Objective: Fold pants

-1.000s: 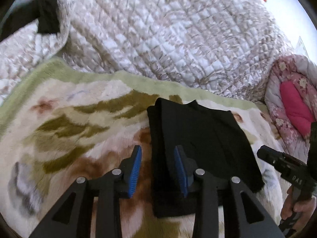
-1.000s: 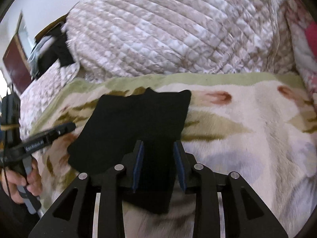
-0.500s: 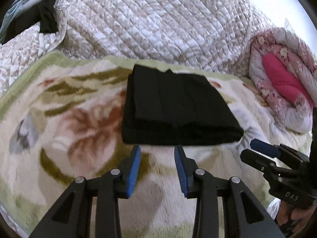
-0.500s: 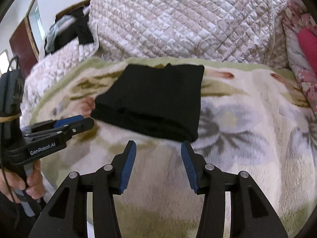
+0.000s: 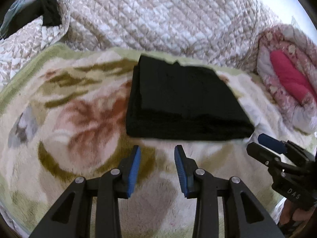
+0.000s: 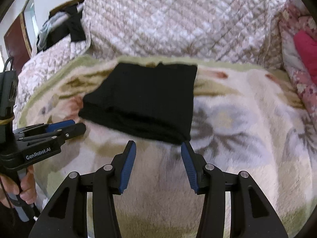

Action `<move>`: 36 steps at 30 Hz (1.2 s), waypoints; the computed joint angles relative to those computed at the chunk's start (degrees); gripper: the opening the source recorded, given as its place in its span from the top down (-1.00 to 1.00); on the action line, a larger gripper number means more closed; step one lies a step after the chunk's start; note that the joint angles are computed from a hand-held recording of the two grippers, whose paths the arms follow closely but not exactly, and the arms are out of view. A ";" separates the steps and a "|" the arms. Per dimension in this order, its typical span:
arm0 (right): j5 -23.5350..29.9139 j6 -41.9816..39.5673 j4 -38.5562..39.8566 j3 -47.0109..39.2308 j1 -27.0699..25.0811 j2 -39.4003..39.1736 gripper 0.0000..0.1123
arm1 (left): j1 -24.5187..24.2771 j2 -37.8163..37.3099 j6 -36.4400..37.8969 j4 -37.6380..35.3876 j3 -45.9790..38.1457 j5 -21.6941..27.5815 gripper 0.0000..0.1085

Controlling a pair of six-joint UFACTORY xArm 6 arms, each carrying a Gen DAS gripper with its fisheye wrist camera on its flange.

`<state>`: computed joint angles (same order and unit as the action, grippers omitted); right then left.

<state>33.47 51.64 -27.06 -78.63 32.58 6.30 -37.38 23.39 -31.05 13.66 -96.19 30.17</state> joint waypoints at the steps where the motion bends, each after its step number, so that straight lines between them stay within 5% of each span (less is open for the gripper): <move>1: -0.70 1.63 -1.29 0.07 -0.30 -0.13 0.15 | 0.11 0.12 -0.39 0.49 -0.40 -1.00 0.30; 7: -0.03 7.46 -8.07 -4.29 -1.47 3.37 0.15 | 0.73 4.95 -1.71 3.70 -7.53 -4.17 0.29; 11: 3.30 -1.29 0.97 -7.64 -1.24 7.67 0.17 | 0.87 8.80 -1.36 5.35 -11.97 0.33 0.28; 13: 4.20 -1.74 -0.44 -8.05 -0.75 8.07 0.17 | 1.02 8.93 -1.79 5.84 -11.77 1.47 0.07; 16: 3.87 -2.00 -0.48 -7.31 -0.85 7.61 0.17 | 1.50 8.43 -1.40 3.12 -10.44 0.25 0.02; 36: 5.35 -5.18 6.97 -1.38 1.32 2.38 0.14 | -0.98 -1.24 -6.00 7.00 2.33 1.71 0.03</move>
